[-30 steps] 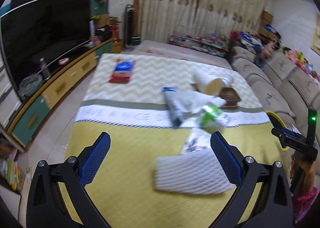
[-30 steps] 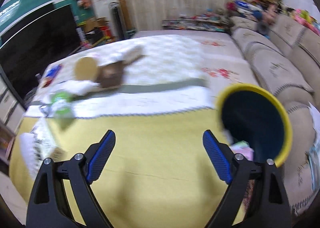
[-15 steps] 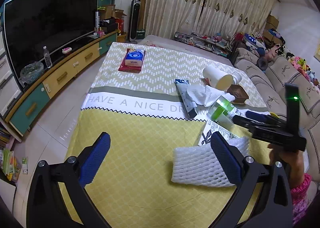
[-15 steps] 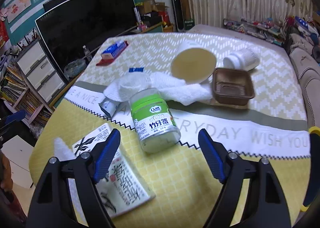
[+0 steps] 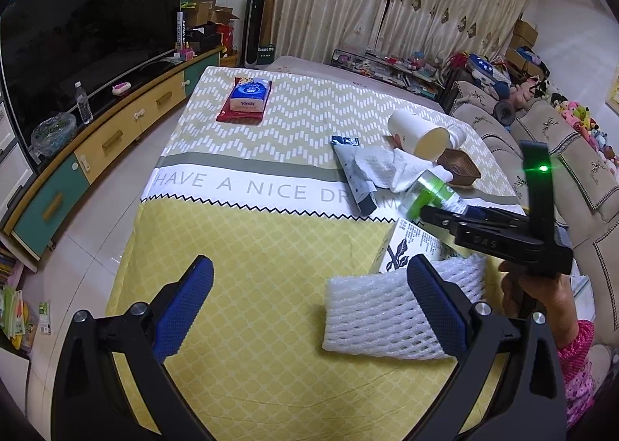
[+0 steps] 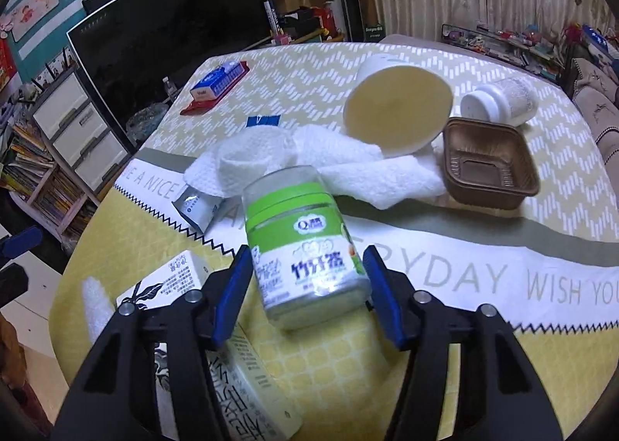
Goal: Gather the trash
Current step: 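Move the right gripper back to the table and grasp the green-lidded jar, then carry the green-lidded jar over the yellow bin and open the right gripper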
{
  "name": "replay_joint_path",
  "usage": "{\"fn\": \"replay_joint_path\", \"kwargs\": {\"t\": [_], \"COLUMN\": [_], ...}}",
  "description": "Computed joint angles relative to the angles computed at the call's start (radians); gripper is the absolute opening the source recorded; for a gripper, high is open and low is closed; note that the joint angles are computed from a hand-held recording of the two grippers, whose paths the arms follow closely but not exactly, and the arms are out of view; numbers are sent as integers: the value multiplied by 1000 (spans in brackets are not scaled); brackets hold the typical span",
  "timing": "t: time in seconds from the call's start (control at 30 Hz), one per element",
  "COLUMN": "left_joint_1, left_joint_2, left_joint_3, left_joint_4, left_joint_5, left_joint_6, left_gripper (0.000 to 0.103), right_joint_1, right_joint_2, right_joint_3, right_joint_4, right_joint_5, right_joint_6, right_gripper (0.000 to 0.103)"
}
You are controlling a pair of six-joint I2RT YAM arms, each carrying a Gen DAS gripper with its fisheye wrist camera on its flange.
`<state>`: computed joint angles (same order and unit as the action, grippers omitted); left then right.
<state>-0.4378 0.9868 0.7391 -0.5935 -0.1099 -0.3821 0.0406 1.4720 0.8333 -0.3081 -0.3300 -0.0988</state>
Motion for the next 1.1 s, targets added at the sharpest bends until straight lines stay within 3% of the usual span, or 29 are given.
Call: {"fn": "replay_joint_path", "kwargs": {"t": [0.2,0.53,0.77,0.97,1.1], "left_joint_1": [-28,-95,-125,-162,-190], "left_joint_2": [26,63,83,128,169], "left_joint_3": [4,22,39,60,76], "left_joint_4": [11,22,23,37,51], "left_joint_5": [-8,-37,-50,-62,-65], "left_joint_6": [-14,-32,-36,-44,-53], "left_gripper": [98,98,98,98,98], "right_joint_1": [-60,-196,-425,-758,-890], "right_joint_2": [-138,-290,-338,-221,-88], "right_joint_3": [-34,-62,-44,53,111], "right_joint_4": [-47,-146,-212,-224,-160], "right_joint_5": [-52,-124,-219,-269,-209], "right_joint_6": [-18,-73,-147,-235,-262], "right_gripper": [50,49,49,49,50]}}
